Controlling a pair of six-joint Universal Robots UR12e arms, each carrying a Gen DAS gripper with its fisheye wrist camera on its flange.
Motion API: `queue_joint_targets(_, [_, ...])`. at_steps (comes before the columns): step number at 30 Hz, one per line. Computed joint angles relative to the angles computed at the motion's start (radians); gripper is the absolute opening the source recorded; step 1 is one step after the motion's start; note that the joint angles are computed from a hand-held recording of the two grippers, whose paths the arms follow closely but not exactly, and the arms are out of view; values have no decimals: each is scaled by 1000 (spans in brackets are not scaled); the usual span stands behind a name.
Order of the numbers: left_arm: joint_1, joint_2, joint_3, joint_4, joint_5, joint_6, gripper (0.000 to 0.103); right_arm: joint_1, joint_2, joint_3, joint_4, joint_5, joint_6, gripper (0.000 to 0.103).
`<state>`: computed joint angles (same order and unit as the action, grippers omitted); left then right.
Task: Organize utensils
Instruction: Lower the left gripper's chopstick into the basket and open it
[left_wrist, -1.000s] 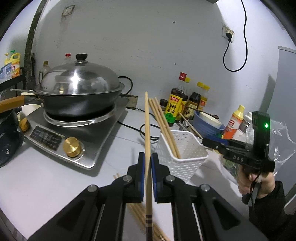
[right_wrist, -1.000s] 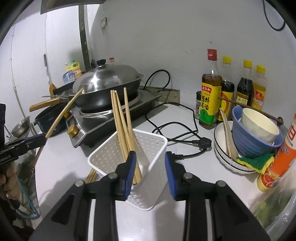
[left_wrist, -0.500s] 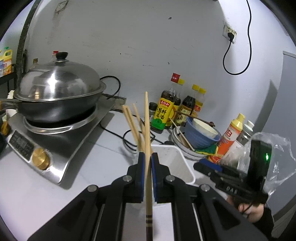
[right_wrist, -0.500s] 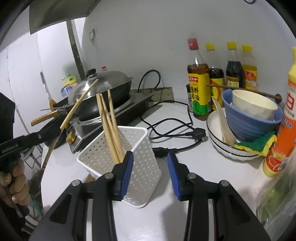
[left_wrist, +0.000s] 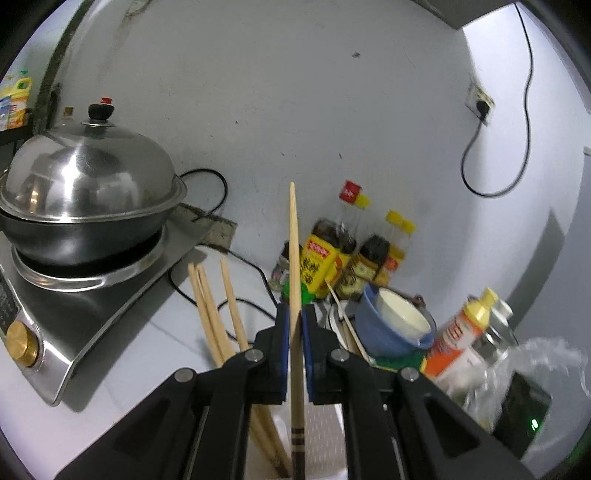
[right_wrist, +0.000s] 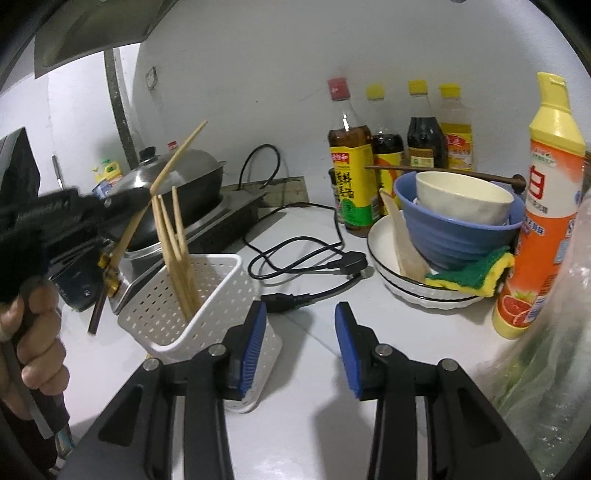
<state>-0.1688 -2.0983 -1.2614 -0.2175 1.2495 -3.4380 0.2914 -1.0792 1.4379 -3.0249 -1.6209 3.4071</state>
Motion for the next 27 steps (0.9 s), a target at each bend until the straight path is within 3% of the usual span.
queue_joint_targets(10, [-27,-50,14,99,114,-94,6,-1,-6,11,-32,-19,29,37])
queue_joint_targets(22, [-32,-35,-22,50,144,-47,6,1,-12,22,-69,-61,51,37])
queue_joint_targets(27, [-30,-26,-30,12,125,-39,6,4,-11,19,-70,-65,41,37])
